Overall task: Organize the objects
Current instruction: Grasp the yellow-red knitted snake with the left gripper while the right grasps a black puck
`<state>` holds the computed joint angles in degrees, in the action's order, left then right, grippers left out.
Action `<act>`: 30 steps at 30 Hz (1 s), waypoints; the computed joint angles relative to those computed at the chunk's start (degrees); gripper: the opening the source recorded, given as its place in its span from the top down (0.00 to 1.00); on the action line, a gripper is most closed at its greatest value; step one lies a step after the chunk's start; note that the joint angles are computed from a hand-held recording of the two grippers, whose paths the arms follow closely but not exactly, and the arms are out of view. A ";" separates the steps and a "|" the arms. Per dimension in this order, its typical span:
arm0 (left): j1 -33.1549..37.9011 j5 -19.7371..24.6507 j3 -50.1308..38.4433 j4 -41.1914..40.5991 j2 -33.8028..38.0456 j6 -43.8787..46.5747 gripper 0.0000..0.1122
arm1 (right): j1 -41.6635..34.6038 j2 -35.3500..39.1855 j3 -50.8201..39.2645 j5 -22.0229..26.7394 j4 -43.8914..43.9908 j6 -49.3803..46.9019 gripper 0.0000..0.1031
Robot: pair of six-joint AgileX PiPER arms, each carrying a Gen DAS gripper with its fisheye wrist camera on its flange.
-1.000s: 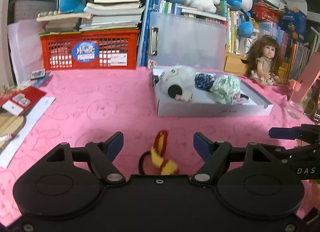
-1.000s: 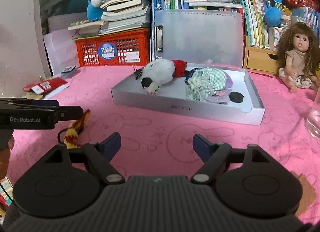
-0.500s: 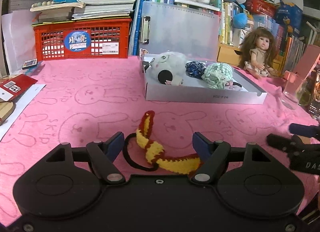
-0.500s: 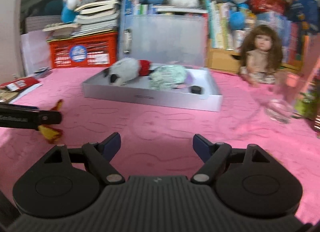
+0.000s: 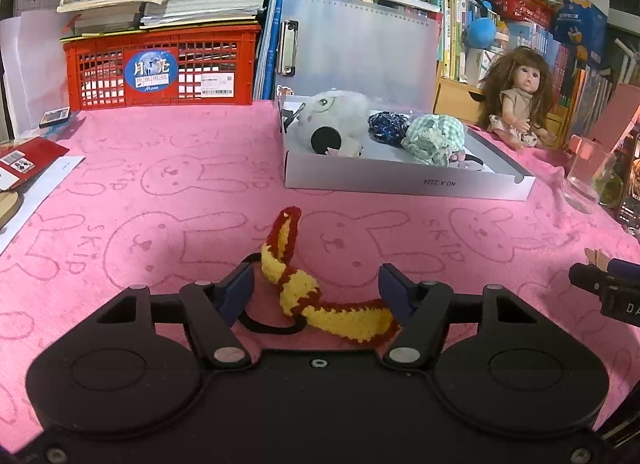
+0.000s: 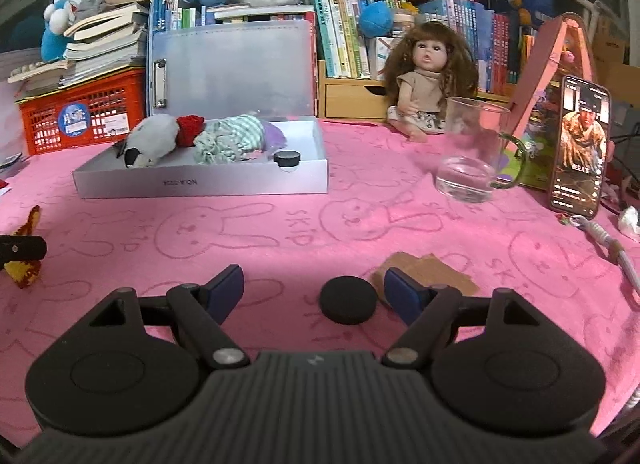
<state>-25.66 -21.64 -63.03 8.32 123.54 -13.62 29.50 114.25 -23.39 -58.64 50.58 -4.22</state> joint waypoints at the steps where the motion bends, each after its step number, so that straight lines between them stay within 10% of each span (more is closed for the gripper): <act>1: -0.10 -0.04 -0.01 -0.53 0.07 0.39 0.42 | -0.14 0.13 -0.11 0.13 0.04 -0.09 0.21; 14: -0.61 -0.13 -0.84 -3.54 0.88 3.24 0.45 | -1.09 0.63 -0.20 1.06 0.18 0.97 0.37; 20: -0.02 -0.41 -0.75 -0.50 0.64 -1.15 0.80 | -0.08 0.50 -0.42 0.98 0.59 -0.20 0.64; 30: -0.58 -2.05 0.54 -0.60 -0.50 -0.62 0.83 | 0.30 -0.36 -0.35 1.35 -1.36 -0.12 0.64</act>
<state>-26.23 -23.69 -62.49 7.72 123.04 -14.23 29.80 113.90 -23.74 -57.29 49.22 -4.34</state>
